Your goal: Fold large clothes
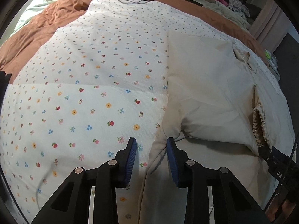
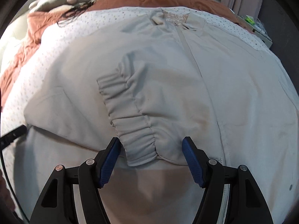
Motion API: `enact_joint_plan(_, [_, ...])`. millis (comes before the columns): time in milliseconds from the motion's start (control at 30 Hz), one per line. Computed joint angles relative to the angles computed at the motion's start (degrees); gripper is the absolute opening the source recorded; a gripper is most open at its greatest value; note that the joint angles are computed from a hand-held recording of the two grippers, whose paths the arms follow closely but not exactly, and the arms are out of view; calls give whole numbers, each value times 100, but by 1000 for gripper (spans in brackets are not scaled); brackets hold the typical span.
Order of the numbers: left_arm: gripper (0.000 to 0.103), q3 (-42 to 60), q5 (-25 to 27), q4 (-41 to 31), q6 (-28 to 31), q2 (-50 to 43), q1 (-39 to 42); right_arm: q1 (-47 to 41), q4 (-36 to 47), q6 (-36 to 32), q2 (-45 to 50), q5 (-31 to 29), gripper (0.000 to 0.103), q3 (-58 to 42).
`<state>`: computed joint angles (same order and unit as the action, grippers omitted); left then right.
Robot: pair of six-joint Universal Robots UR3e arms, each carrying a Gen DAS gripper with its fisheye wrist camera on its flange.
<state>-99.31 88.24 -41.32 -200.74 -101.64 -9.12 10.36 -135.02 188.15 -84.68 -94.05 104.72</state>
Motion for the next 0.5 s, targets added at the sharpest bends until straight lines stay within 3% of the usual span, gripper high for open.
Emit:
enact_joint_plan(67, [33,26,60,3,-36,-27,-30,-62,-57,-21,-48,57,63,53])
enact_joint_plan(100, [29,57,107,-13,-35,-34,-61,-169,-100,-15,-158,181,47,147])
enact_joint_plan(167, [26,117,217,-34,-4,-76,-141,-435,-112,15,-427,327,34,340])
enact_joint_plan(367, [26,152,415,-75,-15,-129,-217,-1988,-364,-113,-1724,1524,33,1352])
enact_joint_plan(500, [26,153,404,-137,-79,-90,-164,-3233,-271,-31,-2525,1866,34,1804])
